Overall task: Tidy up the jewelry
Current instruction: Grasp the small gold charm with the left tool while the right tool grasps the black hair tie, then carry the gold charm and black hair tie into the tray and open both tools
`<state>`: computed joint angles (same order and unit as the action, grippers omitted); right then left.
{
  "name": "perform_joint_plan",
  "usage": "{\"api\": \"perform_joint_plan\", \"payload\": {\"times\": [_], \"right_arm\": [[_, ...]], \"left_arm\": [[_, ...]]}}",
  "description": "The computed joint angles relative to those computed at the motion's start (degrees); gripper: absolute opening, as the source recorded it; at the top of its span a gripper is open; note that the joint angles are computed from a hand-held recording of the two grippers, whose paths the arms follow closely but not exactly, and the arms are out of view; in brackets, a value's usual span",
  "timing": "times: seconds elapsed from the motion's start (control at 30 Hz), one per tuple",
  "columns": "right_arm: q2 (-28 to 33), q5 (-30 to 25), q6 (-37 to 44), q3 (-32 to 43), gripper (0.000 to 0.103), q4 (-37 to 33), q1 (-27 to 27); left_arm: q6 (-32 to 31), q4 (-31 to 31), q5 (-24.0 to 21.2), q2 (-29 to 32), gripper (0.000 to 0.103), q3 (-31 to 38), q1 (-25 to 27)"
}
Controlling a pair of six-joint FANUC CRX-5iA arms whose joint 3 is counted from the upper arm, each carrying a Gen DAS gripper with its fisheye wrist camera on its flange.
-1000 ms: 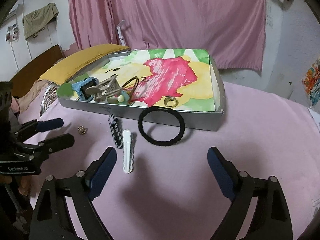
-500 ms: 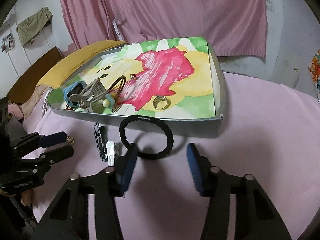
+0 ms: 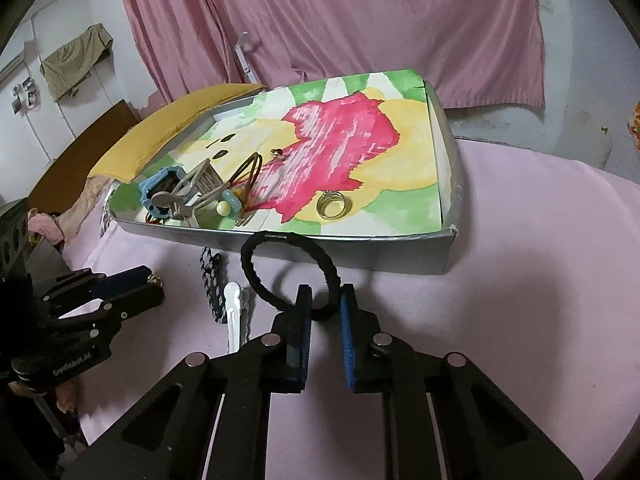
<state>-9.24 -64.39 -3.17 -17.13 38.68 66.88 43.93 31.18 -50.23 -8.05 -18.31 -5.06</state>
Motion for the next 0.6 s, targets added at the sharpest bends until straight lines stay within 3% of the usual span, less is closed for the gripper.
{"api": "perform_joint_plan", "payload": {"times": [0.1, 0.6], "right_arm": [[0.29, -0.73, 0.04, 0.15, 0.008, 0.82, 0.5], [0.96, -4.97, -1.15, -0.22, 0.005, 7.94, 4.71]], "left_arm": [[0.71, -0.13, 0.16, -0.02, 0.014, 0.03, 0.22], [-4.72, 6.88, -0.12, -1.12, 0.013, -3.43, 1.55]]}}
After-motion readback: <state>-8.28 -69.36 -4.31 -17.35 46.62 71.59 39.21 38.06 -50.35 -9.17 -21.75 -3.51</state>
